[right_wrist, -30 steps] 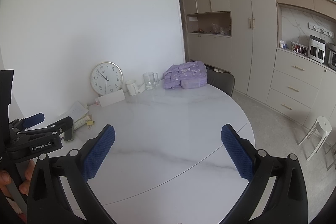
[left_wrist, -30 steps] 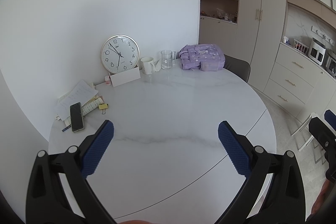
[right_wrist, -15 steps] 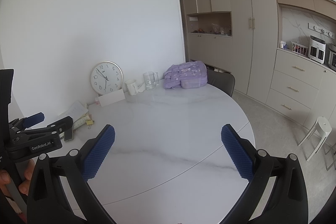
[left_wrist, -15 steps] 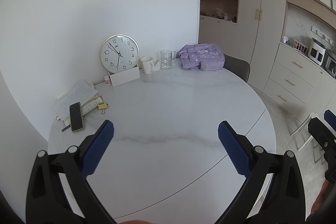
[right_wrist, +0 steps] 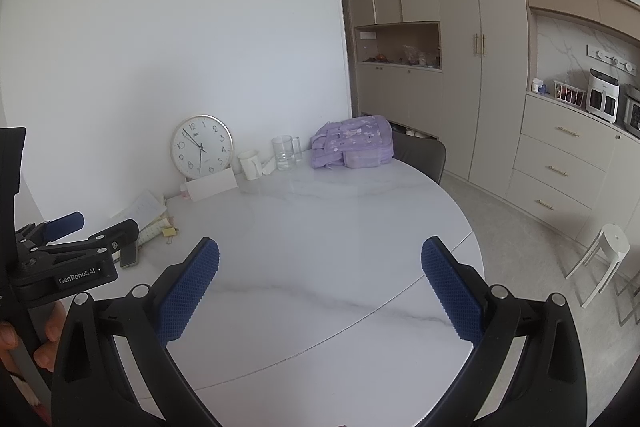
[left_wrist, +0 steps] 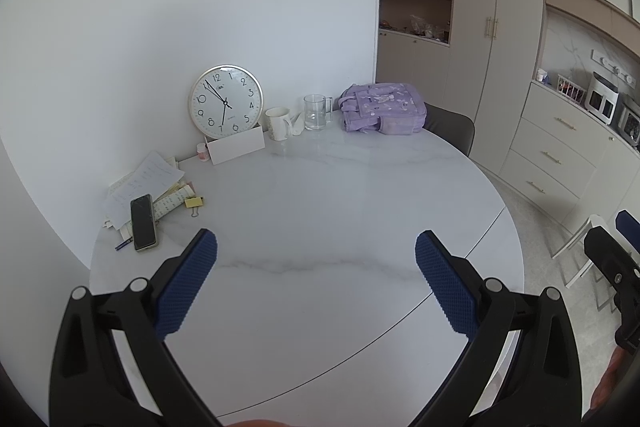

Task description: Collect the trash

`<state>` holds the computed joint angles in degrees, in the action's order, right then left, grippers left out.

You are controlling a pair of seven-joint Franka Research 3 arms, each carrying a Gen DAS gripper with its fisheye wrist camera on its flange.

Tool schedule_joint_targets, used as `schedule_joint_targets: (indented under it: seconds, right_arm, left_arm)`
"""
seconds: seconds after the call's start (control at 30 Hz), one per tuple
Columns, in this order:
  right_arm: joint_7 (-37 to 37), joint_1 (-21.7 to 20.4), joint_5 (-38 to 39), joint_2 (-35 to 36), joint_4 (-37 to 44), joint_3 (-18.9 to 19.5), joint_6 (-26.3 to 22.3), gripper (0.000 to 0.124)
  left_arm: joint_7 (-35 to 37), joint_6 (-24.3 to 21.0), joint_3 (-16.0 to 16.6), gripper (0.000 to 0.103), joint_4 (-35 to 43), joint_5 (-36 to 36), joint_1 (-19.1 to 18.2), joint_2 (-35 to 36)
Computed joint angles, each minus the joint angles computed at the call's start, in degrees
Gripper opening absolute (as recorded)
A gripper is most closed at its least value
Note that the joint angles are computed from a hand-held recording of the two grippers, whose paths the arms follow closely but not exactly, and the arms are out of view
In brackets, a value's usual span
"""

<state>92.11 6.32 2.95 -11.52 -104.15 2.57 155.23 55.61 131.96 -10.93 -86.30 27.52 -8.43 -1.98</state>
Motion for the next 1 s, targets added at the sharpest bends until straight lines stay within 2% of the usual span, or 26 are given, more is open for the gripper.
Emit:
schedule_joint_targets:
  seconds: [1.0]
  right_arm:
    - [-2.0, 0.1, 0.8, -0.7, -0.1, -0.2, -1.0, 0.101]
  left_arm:
    - [-0.5, 0.0, -0.1, 0.095, -0.1, 0.1, -0.1, 0.0]
